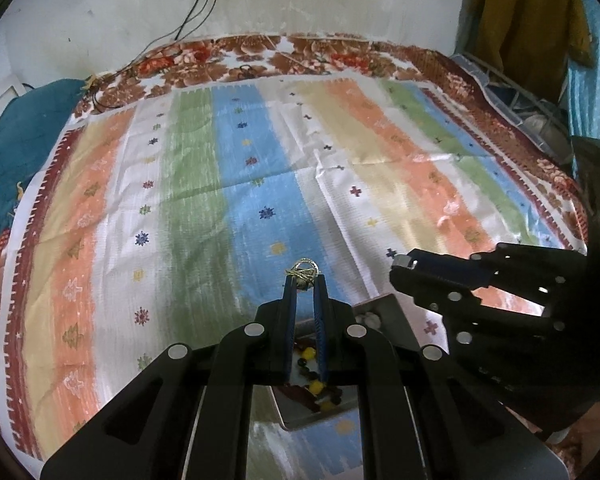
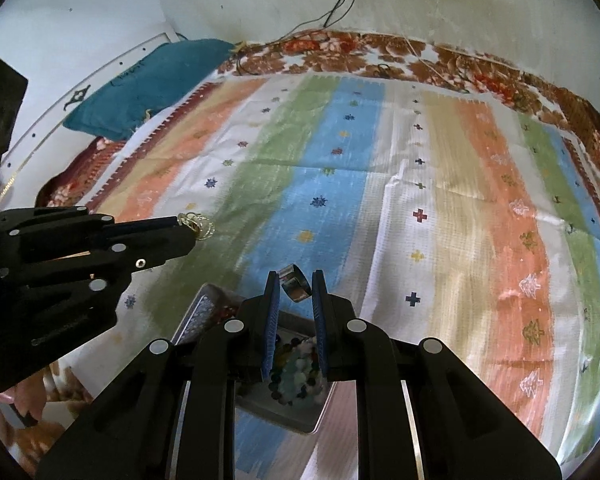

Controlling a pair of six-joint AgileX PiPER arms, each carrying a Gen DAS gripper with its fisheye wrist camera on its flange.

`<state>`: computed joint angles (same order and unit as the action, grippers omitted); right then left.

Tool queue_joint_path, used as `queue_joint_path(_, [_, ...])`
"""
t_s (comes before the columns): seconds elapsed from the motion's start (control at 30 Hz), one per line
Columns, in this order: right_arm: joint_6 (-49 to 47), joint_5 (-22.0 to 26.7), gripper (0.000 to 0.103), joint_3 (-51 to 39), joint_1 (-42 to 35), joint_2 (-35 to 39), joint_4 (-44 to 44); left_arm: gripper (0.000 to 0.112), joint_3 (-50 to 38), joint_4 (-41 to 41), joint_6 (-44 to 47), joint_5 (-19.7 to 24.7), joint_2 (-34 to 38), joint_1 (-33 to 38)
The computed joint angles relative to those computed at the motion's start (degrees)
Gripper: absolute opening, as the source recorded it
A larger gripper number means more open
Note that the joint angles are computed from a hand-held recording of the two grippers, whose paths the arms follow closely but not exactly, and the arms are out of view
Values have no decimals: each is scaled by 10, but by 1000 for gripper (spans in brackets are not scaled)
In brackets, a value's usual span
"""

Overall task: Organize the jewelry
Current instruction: 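Carry both charms over the silver tin, then open both tools to drop the charms into the tin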

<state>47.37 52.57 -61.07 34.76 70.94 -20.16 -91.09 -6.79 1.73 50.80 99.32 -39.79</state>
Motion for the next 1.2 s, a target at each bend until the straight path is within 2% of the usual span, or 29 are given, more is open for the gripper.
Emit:
queue_joint_path(0.27, [37, 7, 17, 19, 29, -23, -14, 8, 63, -2, -12, -27, -49, -9])
queue_joint_path(0.5, [45, 6, 17, 25, 40, -28, -10, 8, 83, 15, -25, -34, -64, -24])
queue_joint_path(0.6, [44, 6, 18, 30, 35, -33, -4, 9, 79, -1, -14, -27, -60, -19])
queue_joint_path(0.67, [43, 4, 24, 33, 34, -36, 1, 9, 78, -18, -3, -23, -58, -12])
queue_joint_path(0.7, [41, 4, 35, 35, 34, -38, 3, 14, 78, -24, 2, -21, -57, -9])
queue_joint_path(0.73, [41, 4, 39, 37, 36, -41, 2, 17, 79, -22, 1, -22, -57, -8])
queue_joint_path(0.8, [47, 8, 40, 37, 41, -45, -5, 18, 83, -18, -3, -23, -60, -5])
queue_joint_path(0.87, [58, 13, 45, 40, 49, -50, -15, 18, 87, -22, -3, -24, -63, 2])
queue_joint_path(1.0, [81, 26, 53, 48, 68, -62, -29, 28, 107, -15, -8, -29, -74, 2])
queue_joint_path(1.07, [93, 35, 54, 56, 79, -70, -38, 29, 119, 2, -19, -35, -82, -3])
queue_joint_path(1.2, [112, 53, 65, 62, 96, -79, -48, 31, 142, -5, -15, -43, -100, 1])
